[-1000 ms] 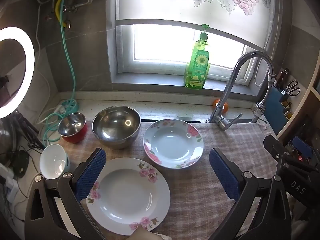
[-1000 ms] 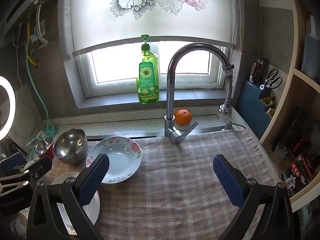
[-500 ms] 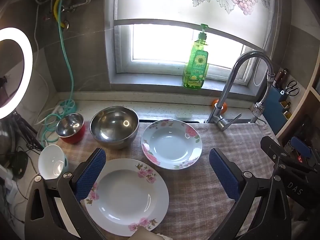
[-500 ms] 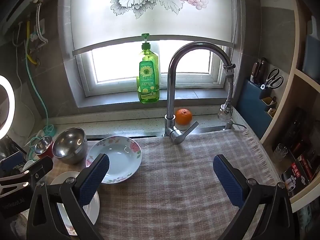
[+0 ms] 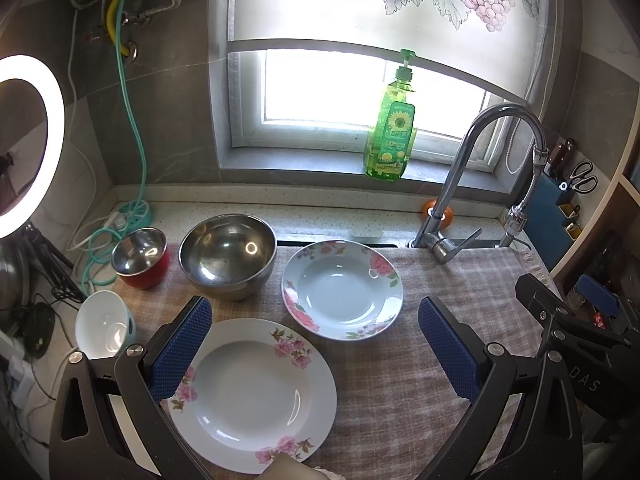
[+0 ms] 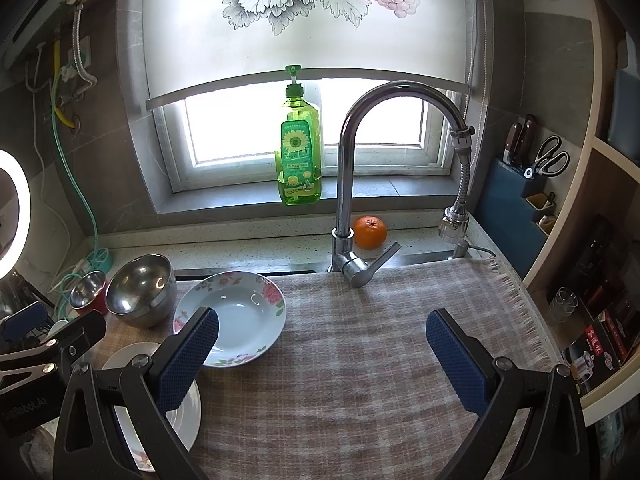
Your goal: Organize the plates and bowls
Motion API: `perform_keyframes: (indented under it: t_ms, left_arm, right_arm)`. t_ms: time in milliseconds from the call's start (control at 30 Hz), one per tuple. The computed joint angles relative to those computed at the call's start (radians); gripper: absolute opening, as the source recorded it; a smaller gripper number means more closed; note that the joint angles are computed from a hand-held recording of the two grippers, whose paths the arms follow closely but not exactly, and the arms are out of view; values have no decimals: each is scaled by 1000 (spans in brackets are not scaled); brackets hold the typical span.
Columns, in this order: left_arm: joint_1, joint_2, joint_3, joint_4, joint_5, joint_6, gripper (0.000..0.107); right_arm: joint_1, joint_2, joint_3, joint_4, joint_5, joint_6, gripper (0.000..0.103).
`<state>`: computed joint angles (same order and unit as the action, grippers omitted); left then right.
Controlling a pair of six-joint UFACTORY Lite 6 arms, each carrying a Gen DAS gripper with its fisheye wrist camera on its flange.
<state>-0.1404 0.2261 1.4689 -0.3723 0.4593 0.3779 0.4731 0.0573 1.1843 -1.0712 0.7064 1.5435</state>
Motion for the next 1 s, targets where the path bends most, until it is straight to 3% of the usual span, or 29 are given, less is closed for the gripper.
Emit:
perform_keyframes:
  t_ms: [1000]
  left_arm:
    - [4,-1,-2,-10,0,10,103]
  right_arm:
    - [8,6,11,6,10,-2,103]
